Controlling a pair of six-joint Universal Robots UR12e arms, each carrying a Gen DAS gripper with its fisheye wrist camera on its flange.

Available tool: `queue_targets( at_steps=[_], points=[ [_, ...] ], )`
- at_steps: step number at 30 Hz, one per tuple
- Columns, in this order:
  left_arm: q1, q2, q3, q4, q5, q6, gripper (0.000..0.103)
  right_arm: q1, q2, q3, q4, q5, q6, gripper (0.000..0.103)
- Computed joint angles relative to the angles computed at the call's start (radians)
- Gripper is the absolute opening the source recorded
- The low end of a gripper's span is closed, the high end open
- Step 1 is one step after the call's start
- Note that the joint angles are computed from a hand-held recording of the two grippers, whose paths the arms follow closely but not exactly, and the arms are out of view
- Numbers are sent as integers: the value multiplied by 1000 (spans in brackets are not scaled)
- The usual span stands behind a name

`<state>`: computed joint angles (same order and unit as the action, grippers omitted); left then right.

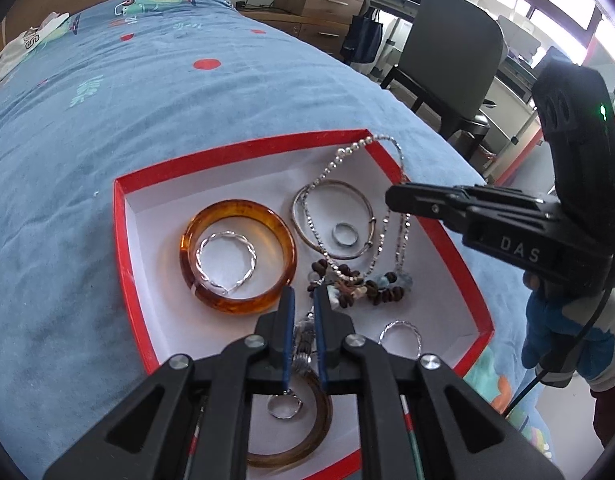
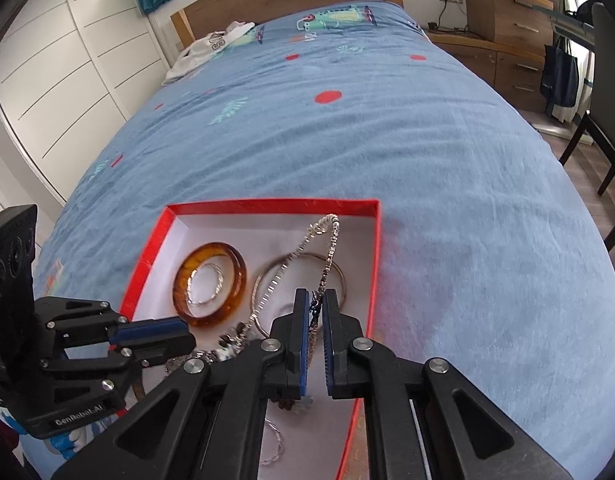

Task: Organize jewelry

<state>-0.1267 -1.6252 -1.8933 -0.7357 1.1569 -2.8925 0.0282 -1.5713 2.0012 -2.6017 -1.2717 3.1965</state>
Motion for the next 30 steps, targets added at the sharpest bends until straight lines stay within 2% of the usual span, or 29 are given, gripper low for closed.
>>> queue_targets(
  at_steps=[4, 6, 9, 18, 25, 27, 30],
  points=[
    [-2, 1, -1, 6, 11, -4, 10, -5, -7, 10, 0, -3, 5, 19],
    [-2, 3, -3, 8, 10, -7, 14, -7, -11, 14, -2, 0, 6, 24],
    [0, 9, -7, 14, 8, -15, 23, -4, -15, 17, -4, 0, 8, 28],
    [3, 35, -14, 18, 2, -23, 30, 0, -40, 23, 1, -9, 17, 38],
    [10, 68, -29, 24, 7, -33, 32, 4, -82, 44, 2, -20, 33, 39],
    [12, 80, -35, 30, 11, -40, 36, 6, -91, 48, 0, -21, 41, 39],
    [15, 101, -47, 44, 22, -53, 38, 13, -111, 57, 1, -31, 49, 40]
  ],
)
